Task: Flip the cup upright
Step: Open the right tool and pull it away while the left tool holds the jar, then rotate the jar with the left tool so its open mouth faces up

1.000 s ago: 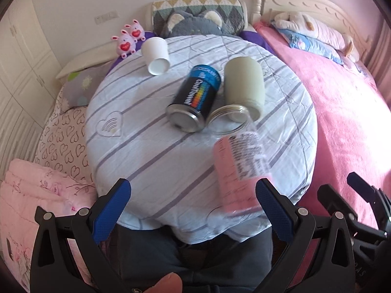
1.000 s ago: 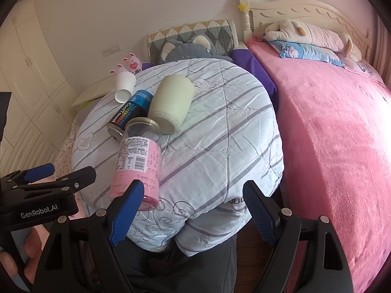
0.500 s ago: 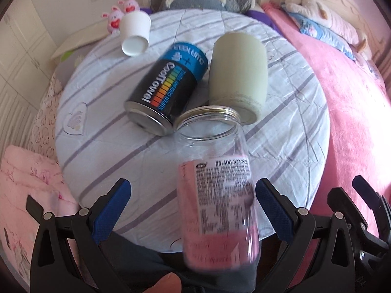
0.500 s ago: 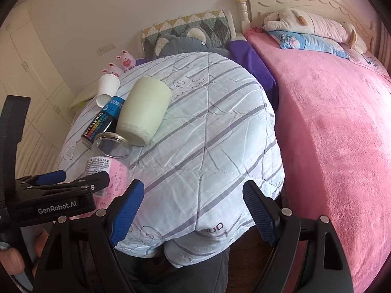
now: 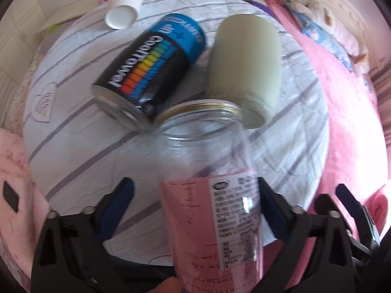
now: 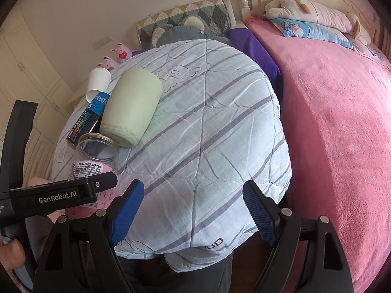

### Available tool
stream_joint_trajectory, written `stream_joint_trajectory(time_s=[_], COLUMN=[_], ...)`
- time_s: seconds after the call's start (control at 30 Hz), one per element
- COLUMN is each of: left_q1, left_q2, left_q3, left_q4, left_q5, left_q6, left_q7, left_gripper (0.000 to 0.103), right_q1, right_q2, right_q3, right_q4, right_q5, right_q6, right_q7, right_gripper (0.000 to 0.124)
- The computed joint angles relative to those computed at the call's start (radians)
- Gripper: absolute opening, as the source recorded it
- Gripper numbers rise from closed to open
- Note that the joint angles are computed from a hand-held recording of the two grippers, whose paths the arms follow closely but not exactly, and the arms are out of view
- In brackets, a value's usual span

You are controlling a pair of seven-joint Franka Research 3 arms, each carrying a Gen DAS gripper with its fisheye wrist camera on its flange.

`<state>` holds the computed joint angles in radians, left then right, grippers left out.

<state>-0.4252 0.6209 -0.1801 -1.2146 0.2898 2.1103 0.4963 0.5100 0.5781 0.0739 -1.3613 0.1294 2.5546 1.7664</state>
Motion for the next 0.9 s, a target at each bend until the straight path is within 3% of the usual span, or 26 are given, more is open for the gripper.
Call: stream_joint_trajectory(time_s=[0.03,0.37,0.63,0.9], left_q1=[0.005,0.017,0.014,-0.028], left_q2=[-0.008,-0.04,-0.082,0.035], left_q3=[-0.005,-0.031,-0.027,-0.015], left_q4=[-0.016,-0.057,-0.097,0.1], left_q5=[-0.004,-0.033,-0.019,0.003], left_q6=[0.016,0.057,0.004,-0.127], left_q7=[0.009,0.127,0.191,0.271], left_gripper=[0.077,0.076,0.076,0.076], right_q1=[0.001,0.013,0.014,0.012], right_q2=[0.003,-0.024,-0.042,-0.044], right_q3=[-0.001,-0.01,-0.003,0.001], right_q4=[0.005,-0.035,-0.061,-0.061], right_q5=[-0.002,-0.016,-0.022,-0.016], right_q6=[-0.004,0.011,0.02,0.016], right_q7=[0.002,0.031,0.039,0.032], right_gripper=[0.084,0.084,0.084,0.084])
